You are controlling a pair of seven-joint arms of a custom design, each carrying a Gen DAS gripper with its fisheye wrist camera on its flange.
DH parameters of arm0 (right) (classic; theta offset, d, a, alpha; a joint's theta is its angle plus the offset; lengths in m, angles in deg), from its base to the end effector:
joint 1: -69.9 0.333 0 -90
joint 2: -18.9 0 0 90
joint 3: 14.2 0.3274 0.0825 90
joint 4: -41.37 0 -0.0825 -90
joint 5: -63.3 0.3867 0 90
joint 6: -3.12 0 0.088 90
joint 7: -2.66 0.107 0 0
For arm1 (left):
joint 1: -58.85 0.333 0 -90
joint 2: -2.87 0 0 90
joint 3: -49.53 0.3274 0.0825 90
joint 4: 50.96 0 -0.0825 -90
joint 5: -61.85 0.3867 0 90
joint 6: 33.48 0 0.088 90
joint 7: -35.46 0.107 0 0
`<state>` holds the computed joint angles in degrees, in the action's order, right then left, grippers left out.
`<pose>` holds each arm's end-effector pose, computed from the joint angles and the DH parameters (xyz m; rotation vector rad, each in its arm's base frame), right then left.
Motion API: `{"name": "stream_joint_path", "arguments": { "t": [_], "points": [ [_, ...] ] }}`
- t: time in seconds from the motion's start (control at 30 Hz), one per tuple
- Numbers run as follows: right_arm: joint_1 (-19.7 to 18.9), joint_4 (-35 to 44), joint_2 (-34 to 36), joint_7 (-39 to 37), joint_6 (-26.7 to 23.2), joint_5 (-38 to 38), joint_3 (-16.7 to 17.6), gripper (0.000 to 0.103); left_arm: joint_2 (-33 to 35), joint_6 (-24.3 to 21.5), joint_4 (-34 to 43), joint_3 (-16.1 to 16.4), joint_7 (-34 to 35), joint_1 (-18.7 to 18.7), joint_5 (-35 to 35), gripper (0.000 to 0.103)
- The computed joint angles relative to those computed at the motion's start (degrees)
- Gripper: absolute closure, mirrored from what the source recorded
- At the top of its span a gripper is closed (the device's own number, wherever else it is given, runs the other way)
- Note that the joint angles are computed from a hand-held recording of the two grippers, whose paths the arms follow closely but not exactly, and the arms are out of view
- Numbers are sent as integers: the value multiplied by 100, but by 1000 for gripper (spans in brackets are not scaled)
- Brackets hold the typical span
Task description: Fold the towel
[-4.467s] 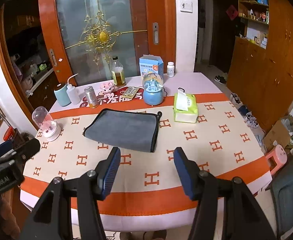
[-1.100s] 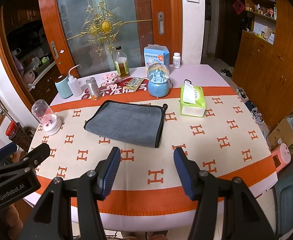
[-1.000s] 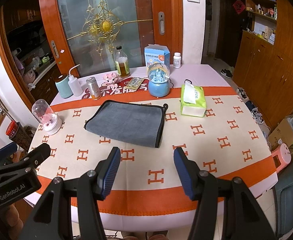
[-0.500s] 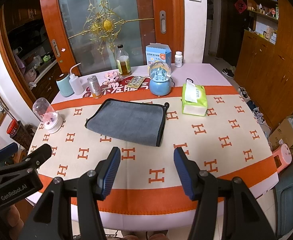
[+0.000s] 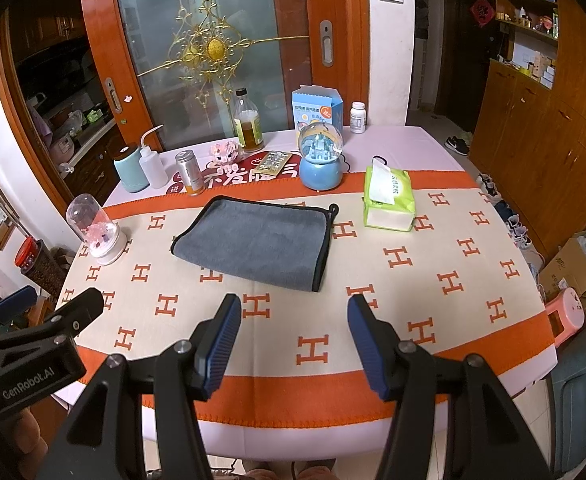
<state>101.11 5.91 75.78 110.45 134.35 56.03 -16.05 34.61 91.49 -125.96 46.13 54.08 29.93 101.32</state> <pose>0.7294 0.4259 0.4818 -2.0074 1.5176 -0.4972 0.6570 -0.3747 0.4695 -2.1108 1.4253 -0.4958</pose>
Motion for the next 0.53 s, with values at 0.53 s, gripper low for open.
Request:
{"name": "stream_joint_path", "arguments": {
  "t": [0.53],
  "points": [
    [46, -853, -459, 125, 365, -98, 46, 47, 81, -114, 149, 25, 20, -63, -25, 1]
  ]
}}
